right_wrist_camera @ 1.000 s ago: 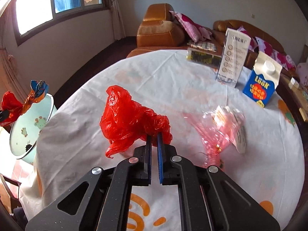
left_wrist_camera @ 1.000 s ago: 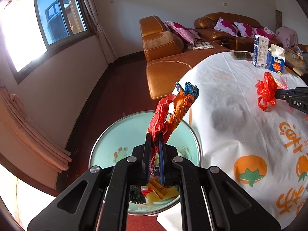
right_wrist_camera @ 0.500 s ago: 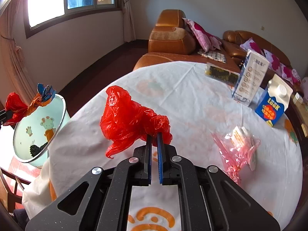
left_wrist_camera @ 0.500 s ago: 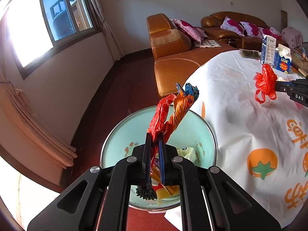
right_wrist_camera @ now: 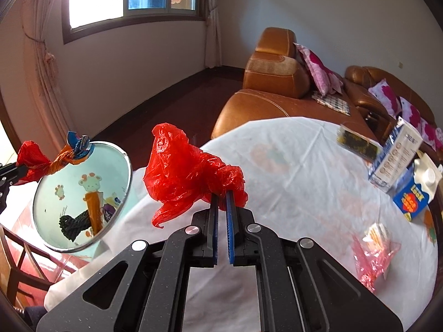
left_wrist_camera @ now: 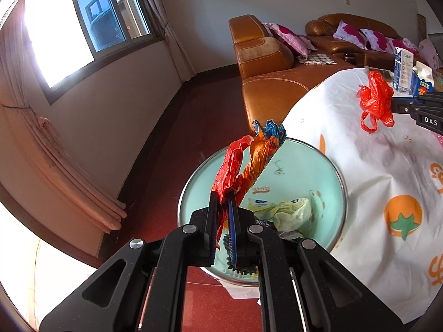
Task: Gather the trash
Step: 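Hold the twisted bag over the bucket with the left tool while the right tool carries the red bag there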
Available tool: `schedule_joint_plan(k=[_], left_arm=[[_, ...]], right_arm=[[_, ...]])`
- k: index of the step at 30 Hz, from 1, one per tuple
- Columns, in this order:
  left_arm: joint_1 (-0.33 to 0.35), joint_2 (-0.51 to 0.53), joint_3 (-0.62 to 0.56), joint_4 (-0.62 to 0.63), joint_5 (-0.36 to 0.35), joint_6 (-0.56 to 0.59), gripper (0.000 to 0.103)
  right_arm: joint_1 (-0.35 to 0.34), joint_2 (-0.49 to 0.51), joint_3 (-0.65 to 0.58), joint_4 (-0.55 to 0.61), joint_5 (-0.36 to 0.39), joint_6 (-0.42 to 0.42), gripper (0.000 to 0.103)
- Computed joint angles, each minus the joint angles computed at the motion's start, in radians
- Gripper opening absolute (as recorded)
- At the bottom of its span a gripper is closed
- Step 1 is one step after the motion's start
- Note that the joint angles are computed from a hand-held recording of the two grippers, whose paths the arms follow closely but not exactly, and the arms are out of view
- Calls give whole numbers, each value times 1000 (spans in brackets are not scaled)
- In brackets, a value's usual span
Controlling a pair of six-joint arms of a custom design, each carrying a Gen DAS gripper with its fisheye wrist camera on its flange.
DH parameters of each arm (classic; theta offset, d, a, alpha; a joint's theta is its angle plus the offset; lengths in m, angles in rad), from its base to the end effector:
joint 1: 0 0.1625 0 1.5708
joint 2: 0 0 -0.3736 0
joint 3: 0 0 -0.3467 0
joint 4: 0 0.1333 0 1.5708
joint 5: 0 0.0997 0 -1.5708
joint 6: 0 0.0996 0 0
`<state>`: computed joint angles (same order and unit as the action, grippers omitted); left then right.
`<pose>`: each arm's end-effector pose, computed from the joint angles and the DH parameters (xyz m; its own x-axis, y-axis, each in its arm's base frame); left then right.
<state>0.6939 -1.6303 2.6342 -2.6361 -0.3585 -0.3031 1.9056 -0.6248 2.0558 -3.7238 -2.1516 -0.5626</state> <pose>-0.0593 -0.3441 0.2142 -0.4854 0.0318 -0.8737 0.6522 0.6788 -0.3375 0.2324 -0.4286 0.0411 -0.6372 -0.3207 0.7008 -0.6933 0.6357 -0.3394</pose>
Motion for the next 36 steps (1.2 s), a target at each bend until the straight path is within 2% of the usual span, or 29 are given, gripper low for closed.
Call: schedule_joint_plan(k=[5, 12, 36], left_arm=[[13, -37, -2, 55, 16, -28, 7], [22, -91, -15, 222, 58, -122, 7], [16, -139, -39, 458, 116, -285, 7]], right_arm=[[15, 24, -31, 25, 31, -10, 6], [39, 66, -78, 62, 55, -24, 6], [100, 151, -164, 122, 68, -68, 6]])
